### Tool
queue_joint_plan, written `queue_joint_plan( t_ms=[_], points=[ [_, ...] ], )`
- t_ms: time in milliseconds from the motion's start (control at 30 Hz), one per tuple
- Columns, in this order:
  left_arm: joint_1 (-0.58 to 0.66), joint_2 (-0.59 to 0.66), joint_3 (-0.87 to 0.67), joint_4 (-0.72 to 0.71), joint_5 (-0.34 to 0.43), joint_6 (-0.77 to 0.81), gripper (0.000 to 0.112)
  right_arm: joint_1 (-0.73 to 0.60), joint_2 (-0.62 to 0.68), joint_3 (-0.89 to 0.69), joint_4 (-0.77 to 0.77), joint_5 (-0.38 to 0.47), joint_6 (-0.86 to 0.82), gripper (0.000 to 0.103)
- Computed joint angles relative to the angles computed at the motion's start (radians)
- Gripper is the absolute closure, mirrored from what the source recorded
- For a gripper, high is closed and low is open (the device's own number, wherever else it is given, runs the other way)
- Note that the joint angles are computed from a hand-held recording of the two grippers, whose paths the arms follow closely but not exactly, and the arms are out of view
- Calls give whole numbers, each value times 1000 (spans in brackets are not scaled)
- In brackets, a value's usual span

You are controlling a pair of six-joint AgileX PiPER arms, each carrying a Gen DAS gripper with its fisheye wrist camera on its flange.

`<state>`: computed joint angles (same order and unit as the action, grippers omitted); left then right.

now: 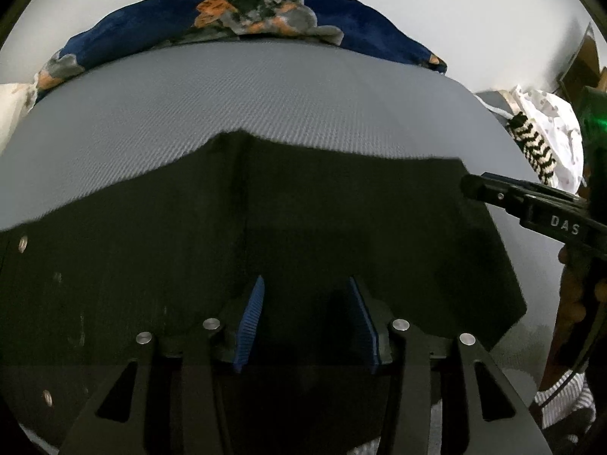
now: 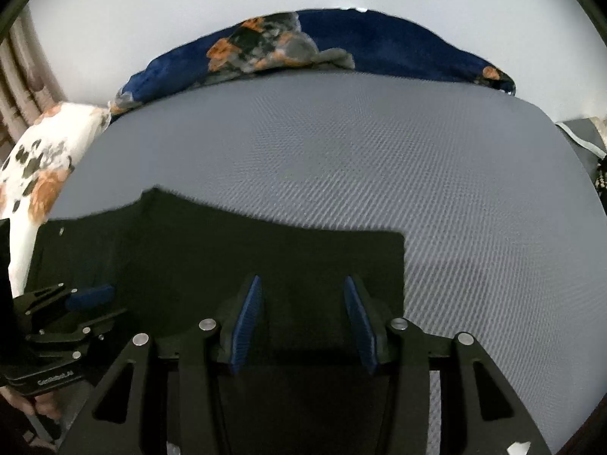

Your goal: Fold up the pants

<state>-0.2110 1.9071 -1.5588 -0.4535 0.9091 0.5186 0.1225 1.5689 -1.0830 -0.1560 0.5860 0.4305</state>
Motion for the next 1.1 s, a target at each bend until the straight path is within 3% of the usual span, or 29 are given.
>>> queue_joint_plan(
  t_ms=[233, 433, 633, 867, 1100],
  points=[
    [49, -76, 134, -41, -10, 40, 64, 62, -30, 94, 11, 12, 52, 58],
    [166, -114, 120, -115, 69, 60, 57, 116, -35, 123, 16, 13, 91, 58],
    [265, -156, 72, -78, 83, 55, 55, 195, 9, 79, 13, 22, 124, 55],
    [411, -123, -33, -88, 121, 90, 46, 291, 112, -52, 73, 57, 73, 54],
    [583, 53, -309, -115, 263, 29, 44, 356, 230, -219, 102, 110, 34, 49]
  ],
)
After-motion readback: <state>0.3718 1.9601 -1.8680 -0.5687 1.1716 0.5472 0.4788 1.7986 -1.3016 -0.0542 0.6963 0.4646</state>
